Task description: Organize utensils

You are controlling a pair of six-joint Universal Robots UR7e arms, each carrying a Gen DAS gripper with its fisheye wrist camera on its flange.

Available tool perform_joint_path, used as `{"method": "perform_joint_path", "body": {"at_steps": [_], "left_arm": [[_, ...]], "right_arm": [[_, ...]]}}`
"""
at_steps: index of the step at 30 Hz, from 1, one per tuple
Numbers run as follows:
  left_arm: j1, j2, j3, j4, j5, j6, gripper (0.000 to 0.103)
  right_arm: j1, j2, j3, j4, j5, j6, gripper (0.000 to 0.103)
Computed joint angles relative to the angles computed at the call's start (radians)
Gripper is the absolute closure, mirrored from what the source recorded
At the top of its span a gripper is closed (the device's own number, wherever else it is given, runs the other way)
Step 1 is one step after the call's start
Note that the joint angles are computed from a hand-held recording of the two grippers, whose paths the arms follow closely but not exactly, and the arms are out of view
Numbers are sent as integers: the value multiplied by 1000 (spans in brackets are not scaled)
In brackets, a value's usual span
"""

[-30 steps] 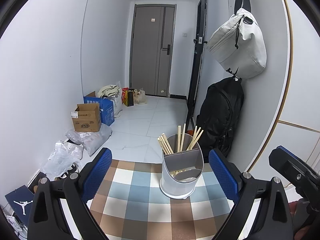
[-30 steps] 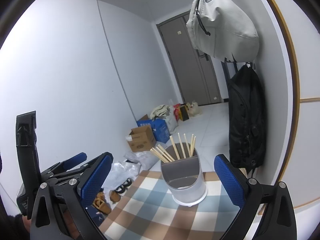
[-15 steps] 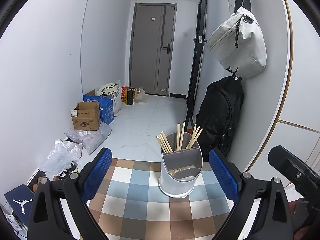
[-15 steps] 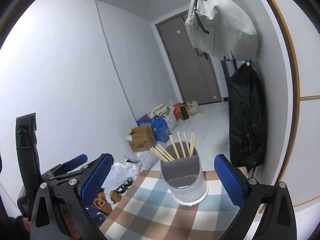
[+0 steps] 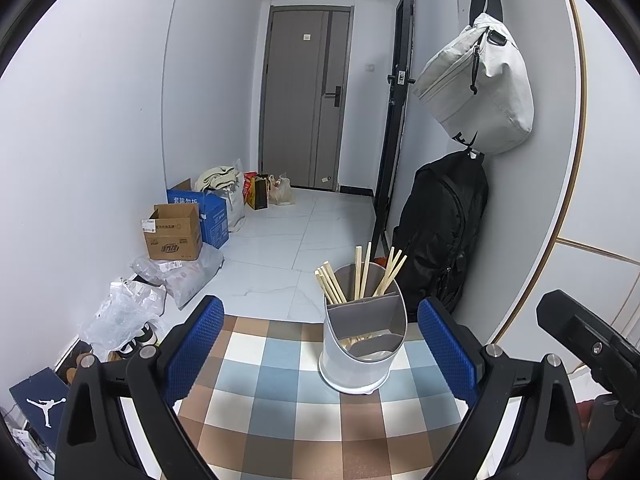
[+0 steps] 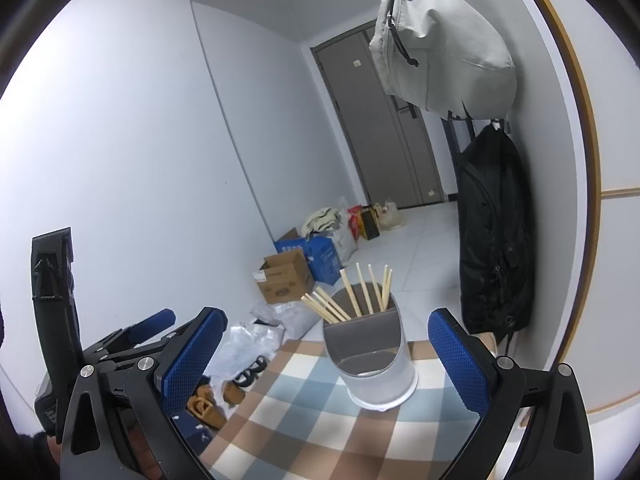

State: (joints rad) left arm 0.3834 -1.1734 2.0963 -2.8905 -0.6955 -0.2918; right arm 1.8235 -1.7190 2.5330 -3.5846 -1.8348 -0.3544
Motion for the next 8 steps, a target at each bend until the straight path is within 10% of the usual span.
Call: {"method": "perform_joint_path", "body": {"at_steps": [8], "left_arm": [[0,10,7,-35,11,20,8]], "right_arm": [[-10,3,0,6,4,-3,0]]}}
